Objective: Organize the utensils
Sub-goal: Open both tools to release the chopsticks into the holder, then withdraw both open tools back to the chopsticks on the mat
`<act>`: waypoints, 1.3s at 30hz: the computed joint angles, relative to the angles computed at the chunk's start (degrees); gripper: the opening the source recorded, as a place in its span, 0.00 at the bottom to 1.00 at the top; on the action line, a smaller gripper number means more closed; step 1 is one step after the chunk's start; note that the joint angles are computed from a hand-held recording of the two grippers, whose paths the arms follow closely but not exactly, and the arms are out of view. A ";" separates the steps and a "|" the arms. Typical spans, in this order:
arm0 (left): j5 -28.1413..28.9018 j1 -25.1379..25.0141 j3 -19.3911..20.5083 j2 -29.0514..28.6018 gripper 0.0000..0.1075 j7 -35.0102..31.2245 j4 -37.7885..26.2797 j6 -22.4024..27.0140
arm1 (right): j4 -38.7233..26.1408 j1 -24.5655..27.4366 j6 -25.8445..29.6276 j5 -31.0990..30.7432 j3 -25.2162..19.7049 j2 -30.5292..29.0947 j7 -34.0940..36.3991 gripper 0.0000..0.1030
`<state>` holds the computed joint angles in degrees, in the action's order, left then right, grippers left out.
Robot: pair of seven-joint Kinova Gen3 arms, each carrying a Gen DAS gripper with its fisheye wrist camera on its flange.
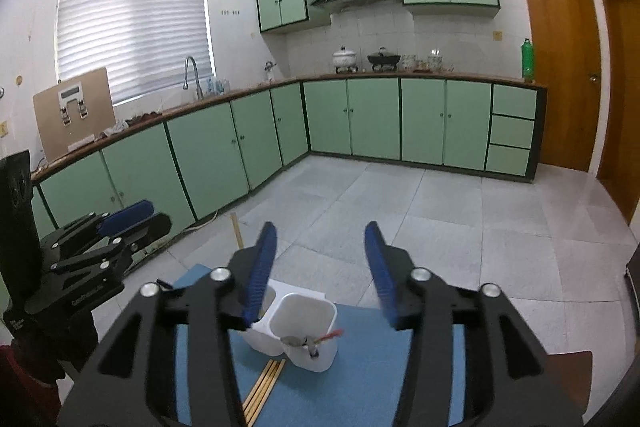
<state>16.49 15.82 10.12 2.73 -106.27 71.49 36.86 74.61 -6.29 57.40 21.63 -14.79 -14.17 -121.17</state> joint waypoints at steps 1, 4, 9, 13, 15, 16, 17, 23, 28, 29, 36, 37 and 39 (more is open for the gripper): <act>0.36 -0.14 -0.12 -1.00 0.44 -0.22 1.14 -0.24 | 0.99 0.08 -0.21 0.14 -0.32 -1.11 -0.56 0.52; 3.72 -0.49 -1.07 -4.99 0.53 -2.73 6.11 -1.48 | 3.68 0.84 -0.46 -0.14 -1.39 -4.06 -1.43 0.63; 5.48 0.20 -2.68 -10.09 0.62 -4.07 13.33 -2.14 | 9.83 3.34 -1.30 -1.28 -4.83 -9.62 -3.13 0.80; 7.28 1.10 -4.69 -13.41 0.66 -3.87 19.64 -1.23 | 15.51 6.00 -1.46 -3.41 -7.98 -13.78 -5.99 0.87; 6.34 0.84 -4.65 -14.36 0.67 -2.85 22.08 -1.18 | 18.00 7.17 -1.07 -4.91 -9.34 -15.19 -7.60 0.87; 5.56 0.61 -4.50 -14.77 0.67 -2.11 23.46 -0.95 | 19.14 7.79 -0.75 -5.52 -10.15 -15.79 -8.43 0.87; 5.08 0.56 -4.50 -15.09 0.67 -1.64 24.56 -0.80 | 20.15 8.43 -0.34 -6.02 -11.06 -16.30 -9.27 0.87; -0.40 -0.63 -3.24 -16.33 0.67 2.50 31.48 0.23 | 25.67 10.12 1.50 -8.95 -14.76 -18.09 -14.01 0.87; -2.87 -1.16 -3.10 -16.32 0.67 4.69 35.68 1.38 | 28.69 10.53 2.50 -10.36 -18.77 -17.84 -18.34 0.88; -3.29 -1.19 -3.04 -16.42 0.67 4.90 36.25 1.45 | 29.22 10.36 2.55 -10.47 -19.82 -17.57 -19.07 0.87; -4.54 -1.62 -3.42 -15.74 0.67 5.98 38.68 2.92 | 30.86 8.90 3.28 -9.53 -26.09 -13.94 -24.45 0.87; -4.65 -1.71 -3.47 -15.68 0.67 6.05 38.83 3.14 | 30.91 8.20 3.36 -9.34 -26.29 -13.44 -25.15 0.87; -4.76 -1.89 -3.58 -15.48 0.67 6.29 38.85 3.89 | 30.75 7.43 3.95 -8.41 -27.58 -11.85 -26.97 0.87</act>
